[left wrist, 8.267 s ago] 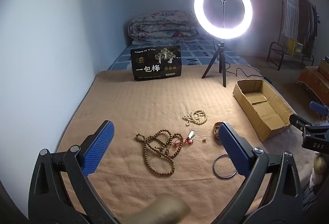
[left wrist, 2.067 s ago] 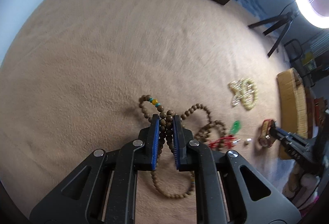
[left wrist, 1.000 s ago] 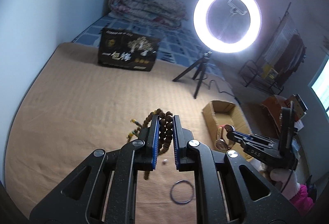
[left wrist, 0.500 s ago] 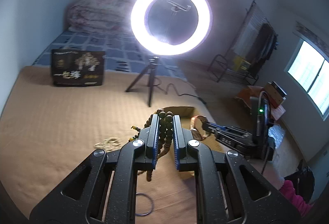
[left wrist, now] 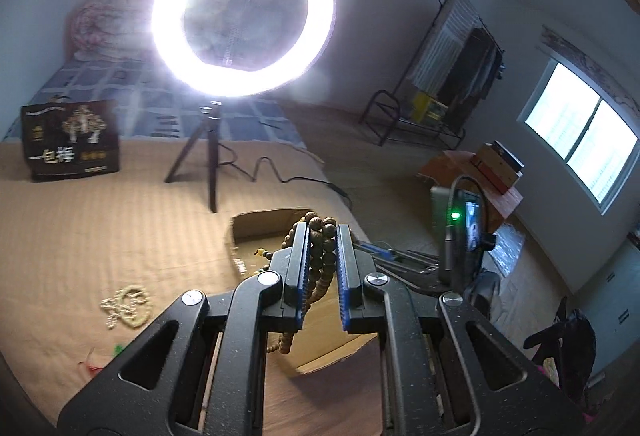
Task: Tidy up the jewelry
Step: 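Carry the bead strand and watch over the cardboard box with both tools, then open both tools to drop the bead strand and watch into the box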
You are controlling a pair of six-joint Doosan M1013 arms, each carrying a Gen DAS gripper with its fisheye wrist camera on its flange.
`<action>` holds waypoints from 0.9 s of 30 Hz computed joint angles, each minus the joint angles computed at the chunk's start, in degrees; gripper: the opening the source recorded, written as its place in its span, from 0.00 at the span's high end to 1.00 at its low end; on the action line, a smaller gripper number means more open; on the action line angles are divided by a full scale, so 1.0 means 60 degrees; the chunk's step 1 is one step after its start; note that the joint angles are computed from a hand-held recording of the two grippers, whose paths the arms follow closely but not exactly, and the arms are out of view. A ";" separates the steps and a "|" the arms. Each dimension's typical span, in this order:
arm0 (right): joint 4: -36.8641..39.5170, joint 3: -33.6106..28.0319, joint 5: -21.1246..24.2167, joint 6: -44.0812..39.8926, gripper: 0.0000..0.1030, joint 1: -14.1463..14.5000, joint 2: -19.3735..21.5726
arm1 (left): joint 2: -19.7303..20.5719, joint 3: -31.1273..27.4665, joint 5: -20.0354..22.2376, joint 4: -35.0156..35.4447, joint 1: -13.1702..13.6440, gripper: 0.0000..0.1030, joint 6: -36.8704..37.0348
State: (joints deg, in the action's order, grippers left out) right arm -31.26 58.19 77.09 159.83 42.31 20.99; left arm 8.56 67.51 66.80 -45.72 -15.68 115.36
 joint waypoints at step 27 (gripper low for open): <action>0.1116 0.0803 0.0143 0.0404 0.92 -0.0562 -0.0179 | 0.0635 0.0498 0.0592 0.0942 -0.0941 0.90 -0.0711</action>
State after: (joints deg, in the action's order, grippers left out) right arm -24.57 63.00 77.95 162.26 38.94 19.92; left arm 12.37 70.50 70.35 -40.07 -21.32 111.09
